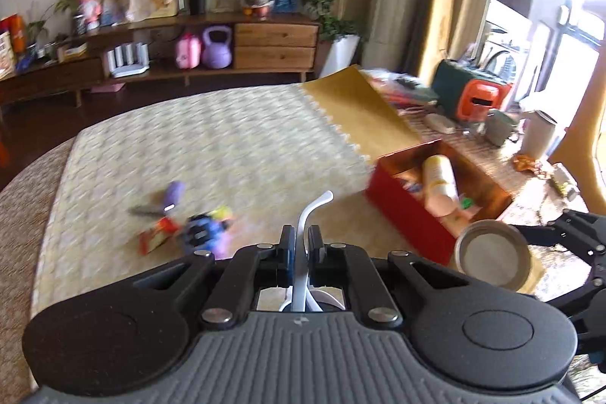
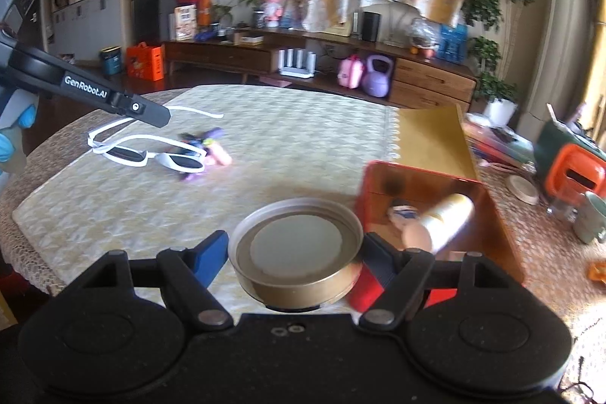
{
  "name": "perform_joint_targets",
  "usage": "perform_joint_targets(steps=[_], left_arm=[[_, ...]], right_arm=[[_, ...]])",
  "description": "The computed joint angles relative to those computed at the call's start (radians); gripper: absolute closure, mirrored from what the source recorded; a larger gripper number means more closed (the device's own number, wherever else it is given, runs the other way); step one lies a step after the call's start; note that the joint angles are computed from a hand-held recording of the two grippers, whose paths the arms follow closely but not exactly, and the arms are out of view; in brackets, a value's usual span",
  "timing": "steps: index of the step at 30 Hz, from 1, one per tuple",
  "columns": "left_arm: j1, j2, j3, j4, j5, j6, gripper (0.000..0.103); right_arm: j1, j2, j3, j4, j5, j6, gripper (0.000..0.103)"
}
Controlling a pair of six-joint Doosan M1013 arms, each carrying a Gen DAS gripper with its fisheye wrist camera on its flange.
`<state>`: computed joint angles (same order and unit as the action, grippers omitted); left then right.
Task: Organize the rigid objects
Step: 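Carry the sunglasses with the left tool while the right tool carries the tape roll to the tin, then lower the sunglasses into the tin with the left tool while the right tool releases the tape roll there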
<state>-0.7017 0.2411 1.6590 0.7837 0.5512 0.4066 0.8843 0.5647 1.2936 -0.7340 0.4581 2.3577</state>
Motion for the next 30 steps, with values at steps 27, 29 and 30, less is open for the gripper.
perform_joint_targets(steps=[27, 29, 30], left_arm=[[-0.026, 0.311, -0.404, -0.096, -0.014, 0.2, 0.096], [-0.024, 0.333, -0.429, -0.097, -0.007, 0.204, 0.096], [-0.023, 0.343, -0.44, -0.102, -0.005, 0.207, 0.096]], right_arm=[[-0.123, 0.01, 0.027, 0.013, 0.021, 0.079, 0.026], [-0.13, 0.022, 0.01, 0.048, 0.027, 0.04, 0.026], [-0.133, 0.027, 0.003, 0.062, 0.029, 0.02, 0.026]])
